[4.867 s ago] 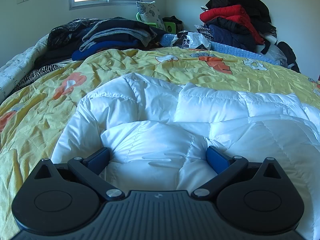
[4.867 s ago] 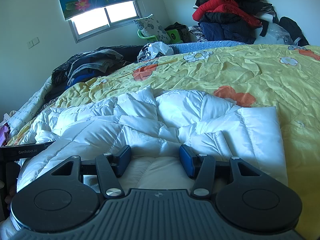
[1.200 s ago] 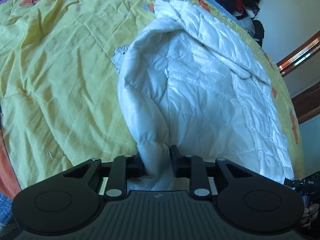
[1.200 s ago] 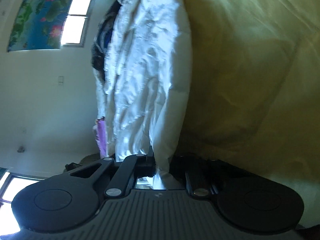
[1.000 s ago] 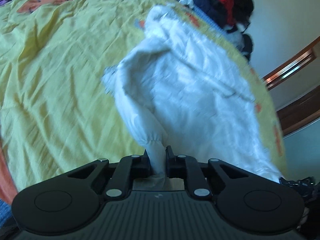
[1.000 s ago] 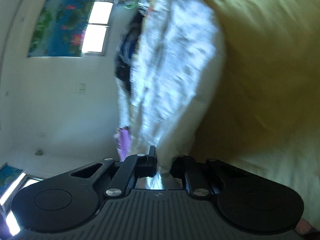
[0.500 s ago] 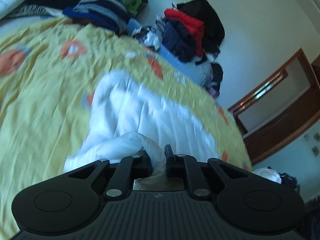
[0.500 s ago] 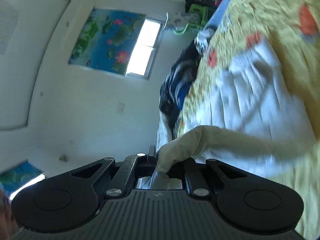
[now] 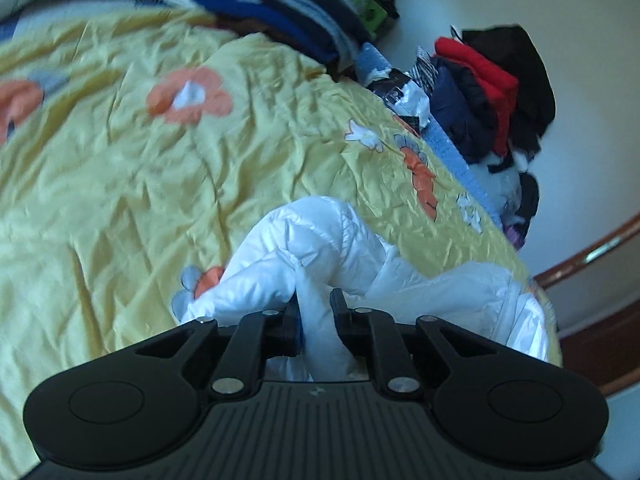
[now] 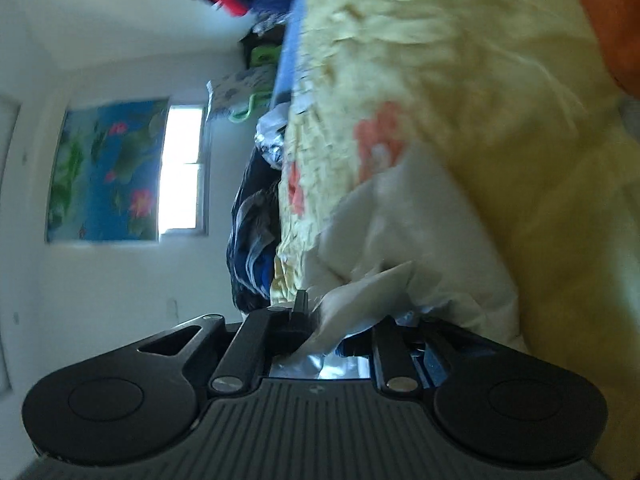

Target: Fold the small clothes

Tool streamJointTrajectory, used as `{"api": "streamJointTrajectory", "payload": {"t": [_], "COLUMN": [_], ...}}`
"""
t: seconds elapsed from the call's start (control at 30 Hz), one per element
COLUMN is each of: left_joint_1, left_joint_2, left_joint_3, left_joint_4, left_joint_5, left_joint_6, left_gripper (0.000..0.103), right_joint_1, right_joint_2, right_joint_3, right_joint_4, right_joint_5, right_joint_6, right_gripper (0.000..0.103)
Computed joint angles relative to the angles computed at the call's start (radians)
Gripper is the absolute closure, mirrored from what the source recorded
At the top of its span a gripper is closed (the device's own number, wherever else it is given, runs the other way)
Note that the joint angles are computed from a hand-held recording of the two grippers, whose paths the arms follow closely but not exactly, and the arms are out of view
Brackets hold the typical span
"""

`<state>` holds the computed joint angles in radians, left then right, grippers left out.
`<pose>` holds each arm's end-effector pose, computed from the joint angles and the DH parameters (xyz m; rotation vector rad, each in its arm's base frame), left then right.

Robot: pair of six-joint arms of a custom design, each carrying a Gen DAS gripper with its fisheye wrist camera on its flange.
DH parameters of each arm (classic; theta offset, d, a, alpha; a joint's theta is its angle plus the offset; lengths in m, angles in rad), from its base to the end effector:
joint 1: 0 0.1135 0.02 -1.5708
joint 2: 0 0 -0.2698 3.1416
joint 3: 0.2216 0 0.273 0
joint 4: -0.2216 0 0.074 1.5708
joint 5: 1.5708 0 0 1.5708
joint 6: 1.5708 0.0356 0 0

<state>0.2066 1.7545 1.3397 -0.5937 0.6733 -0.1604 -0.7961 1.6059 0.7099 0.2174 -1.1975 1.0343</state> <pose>0.3877 0.0586 0.2402 -0.2031 2.4489 -0.8391 0.2408 -0.1986 0.1581 1.1784 1.7232 1.4573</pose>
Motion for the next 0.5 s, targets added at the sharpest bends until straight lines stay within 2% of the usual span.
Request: {"api": "streamJointTrajectory", "payload": {"t": [0.07,0.1,0.13,0.17,0.2,0.23,0.3,0.33,0.37,0.43,0.47,0.5], "left_joint_1": [0.018,0.030,0.041,0.056,0.068,0.076,0.082,0.077,0.061,-0.018,-0.074,-0.136], "left_joint_2": [0.010,0.019,0.022,0.021,0.009,-0.021,-0.116,-0.160,-0.210,-0.323,-0.371,-0.408], "left_joint_3": [0.005,0.019,0.029,0.033,0.028,-0.001,-0.083,-0.106,-0.136,-0.213,-0.258,-0.301], "left_joint_4": [-0.004,-0.019,-0.028,-0.028,-0.012,0.040,0.185,0.221,0.259,0.346,0.393,0.438], "left_joint_5": [0.040,0.068,0.101,0.142,0.177,0.194,0.170,0.145,0.098,-0.082,-0.188,-0.289], "left_joint_6": [-0.033,-0.046,-0.063,-0.073,-0.088,-0.121,-0.188,-0.189,-0.172,-0.075,-0.003,0.075], "left_gripper": [0.083,0.077,0.065,0.055,0.026,0.012,0.012,0.012,0.012,0.012,0.012,0.012], "right_joint_1": [-0.017,-0.028,-0.042,-0.055,-0.064,-0.063,-0.072,-0.071,-0.062,-0.025,0.016,0.068], "right_joint_2": [0.024,0.031,0.029,0.020,-0.002,-0.005,-0.066,-0.103,-0.147,-0.230,-0.259,-0.278], "right_joint_3": [-0.040,-0.054,-0.063,-0.075,-0.079,-0.070,-0.060,-0.041,-0.002,0.102,0.160,0.203], "right_joint_4": [0.164,0.246,0.304,0.375,0.397,0.423,0.406,0.340,0.205,-0.134,-0.298,-0.409], "right_joint_5": [-0.032,-0.046,-0.057,-0.061,-0.058,-0.048,-0.026,-0.009,0.014,0.085,0.161,0.262], "right_joint_6": [0.125,0.185,0.231,0.288,0.304,0.311,0.278,0.221,0.100,-0.239,-0.425,-0.572], "right_gripper": [0.056,0.042,0.030,0.031,0.030,0.030,0.030,0.030,0.030,0.030,0.030,0.030]}}
